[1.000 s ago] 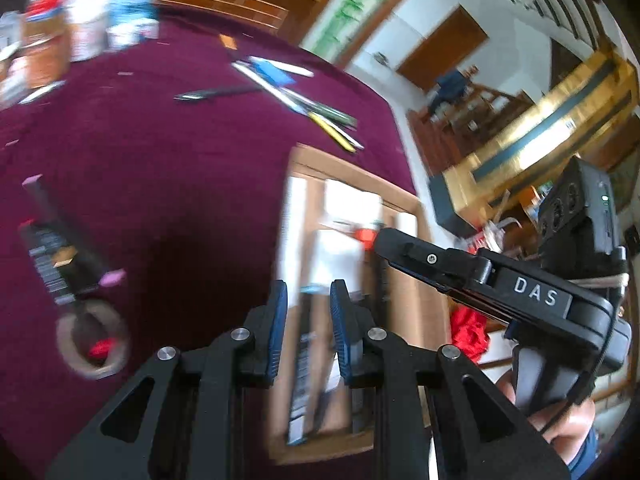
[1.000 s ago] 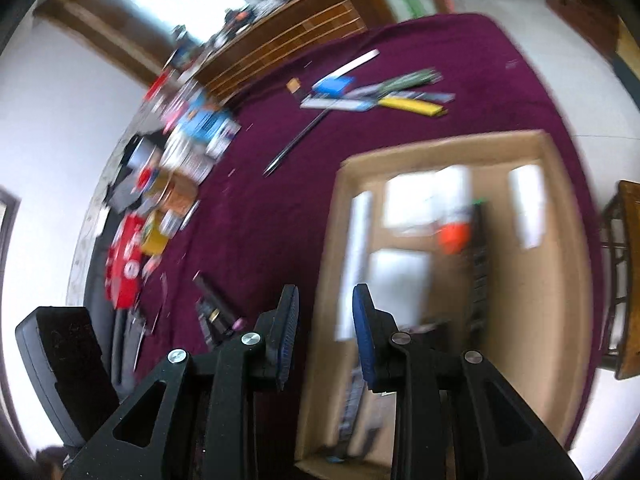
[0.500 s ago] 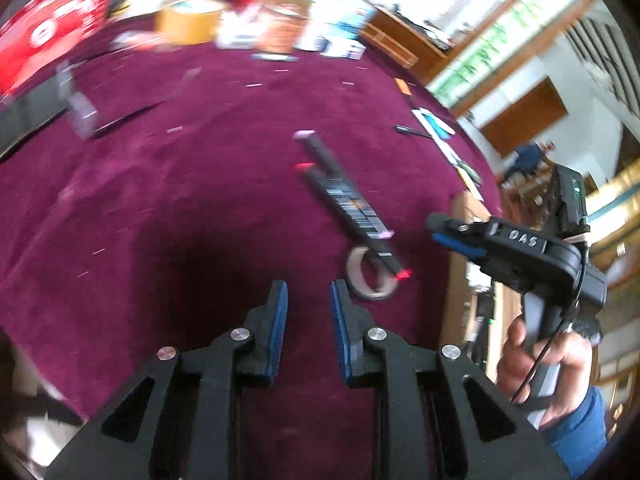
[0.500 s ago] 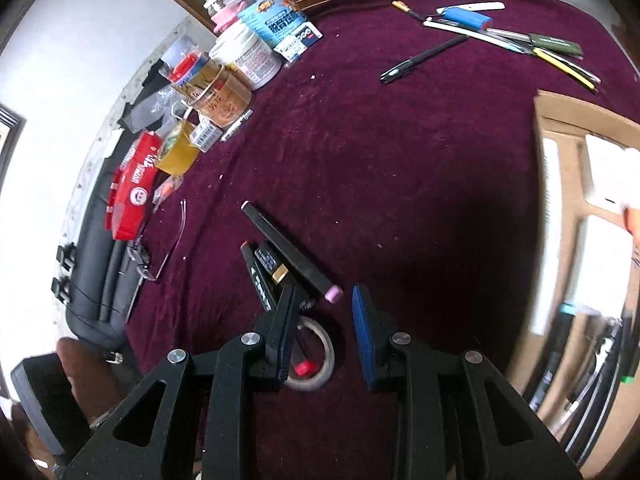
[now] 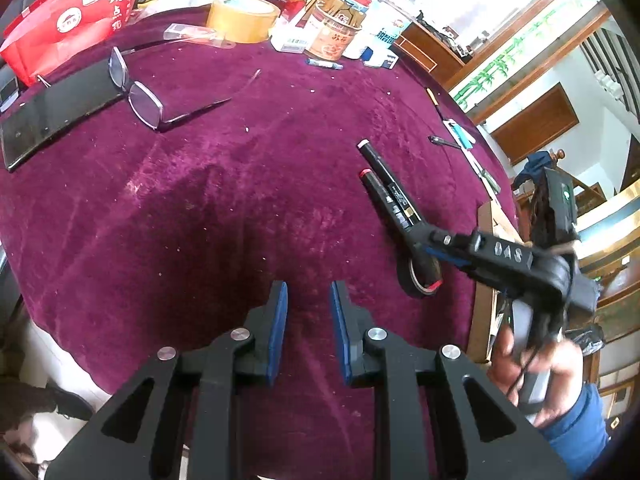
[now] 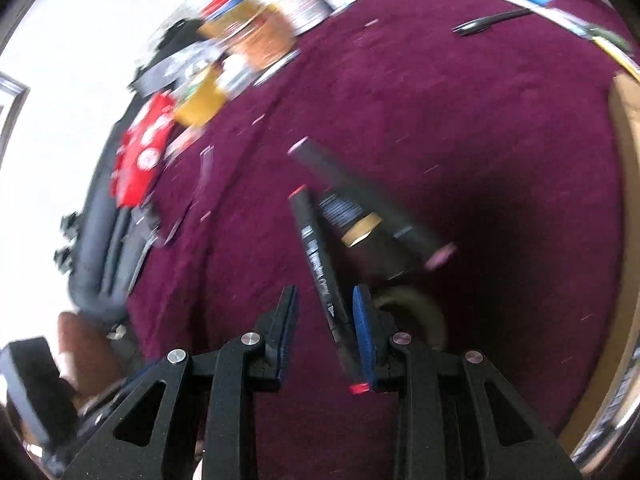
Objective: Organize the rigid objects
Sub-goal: 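Close the left tool on a red-capped black marker and lift it, then grasp the brown tape roll rim with the right tool while the left tool holds its marker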
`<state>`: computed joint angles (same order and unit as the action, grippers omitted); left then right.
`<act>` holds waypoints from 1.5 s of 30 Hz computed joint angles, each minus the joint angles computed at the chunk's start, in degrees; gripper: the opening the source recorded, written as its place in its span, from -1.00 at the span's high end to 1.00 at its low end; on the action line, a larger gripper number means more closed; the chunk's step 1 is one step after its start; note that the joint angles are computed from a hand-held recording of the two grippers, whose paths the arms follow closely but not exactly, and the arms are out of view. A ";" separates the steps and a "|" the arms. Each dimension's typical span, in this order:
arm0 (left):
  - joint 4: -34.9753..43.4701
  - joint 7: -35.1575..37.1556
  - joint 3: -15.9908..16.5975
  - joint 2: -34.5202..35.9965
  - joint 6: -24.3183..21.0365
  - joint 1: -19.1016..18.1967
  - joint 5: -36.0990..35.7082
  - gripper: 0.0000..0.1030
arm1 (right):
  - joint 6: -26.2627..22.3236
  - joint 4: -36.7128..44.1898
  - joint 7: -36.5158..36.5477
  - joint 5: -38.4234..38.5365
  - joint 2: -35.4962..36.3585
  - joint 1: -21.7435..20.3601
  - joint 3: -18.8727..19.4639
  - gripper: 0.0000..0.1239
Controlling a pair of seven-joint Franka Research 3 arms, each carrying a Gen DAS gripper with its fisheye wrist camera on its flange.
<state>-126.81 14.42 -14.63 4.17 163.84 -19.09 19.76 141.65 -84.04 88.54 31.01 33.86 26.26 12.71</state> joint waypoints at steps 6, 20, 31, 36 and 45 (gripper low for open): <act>1.86 10.70 -1.29 2.28 0.75 1.64 -8.70 0.43 | 0.12 -6.67 -5.88 8.56 -4.15 -2.25 2.82 0.59; 27.07 24.18 0.51 19.92 -15.21 -2.17 -9.04 0.03 | 14.83 -27.24 0.15 9.07 -19.49 -2.20 -1.41 0.49; 32.23 22.24 4.94 23.87 -21.30 -6.54 5.05 0.66 | 18.28 -29.23 9.74 -3.01 -20.51 0.64 -4.10 0.13; 23.79 20.10 4.11 18.49 -17.40 -4.82 5.98 0.76 | 16.34 -24.63 13.76 -10.92 -16.78 2.46 -4.96 0.04; 21.42 17.98 3.85 17.00 -17.05 -4.99 10.74 0.75 | 10.57 -14.83 20.86 -25.20 -8.83 6.89 -8.42 0.03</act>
